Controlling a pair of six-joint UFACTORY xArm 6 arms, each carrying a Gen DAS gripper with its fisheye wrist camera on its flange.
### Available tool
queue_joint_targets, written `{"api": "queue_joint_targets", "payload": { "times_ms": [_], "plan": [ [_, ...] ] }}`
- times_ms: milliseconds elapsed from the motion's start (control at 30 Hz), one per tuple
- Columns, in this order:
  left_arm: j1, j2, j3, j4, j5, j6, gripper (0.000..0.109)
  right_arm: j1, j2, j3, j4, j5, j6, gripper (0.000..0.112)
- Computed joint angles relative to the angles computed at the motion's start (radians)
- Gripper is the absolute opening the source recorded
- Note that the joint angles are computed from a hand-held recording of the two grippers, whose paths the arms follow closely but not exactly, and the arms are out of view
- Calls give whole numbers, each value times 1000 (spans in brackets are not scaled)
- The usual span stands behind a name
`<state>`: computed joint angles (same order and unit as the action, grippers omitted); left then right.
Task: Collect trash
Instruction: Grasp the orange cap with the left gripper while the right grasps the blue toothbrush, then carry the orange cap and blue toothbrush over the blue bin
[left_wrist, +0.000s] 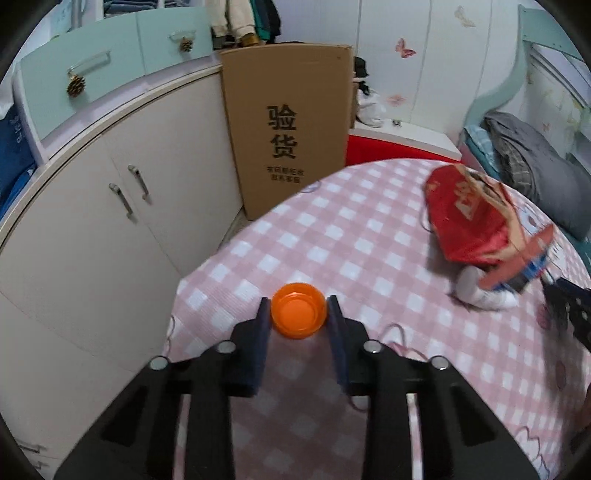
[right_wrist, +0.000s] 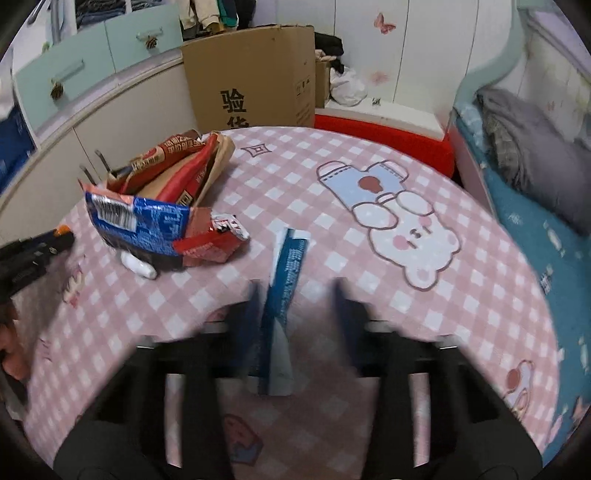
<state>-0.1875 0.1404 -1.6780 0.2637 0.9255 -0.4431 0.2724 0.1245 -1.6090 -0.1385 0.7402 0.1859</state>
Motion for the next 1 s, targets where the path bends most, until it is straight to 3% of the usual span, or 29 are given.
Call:
{"api": "queue_joint_targets", "payload": {
  "times_ms": [200,467,733,1000],
  "plan": [
    [-15,-105,120,-9,-65,-29,29,-34,-100,113,205,-48,-67,13],
    [-16,-310,304,17,-144,-108,29,-1,-221,180,295,-62,-100,13],
    [33,-549,484,63,-181,-186,29,145,-239,117,345,-57,-155,13],
    [171,-779,660,62,-147,-205,29,336,-58,-98,394,-10,-221,13]
  ]
}}
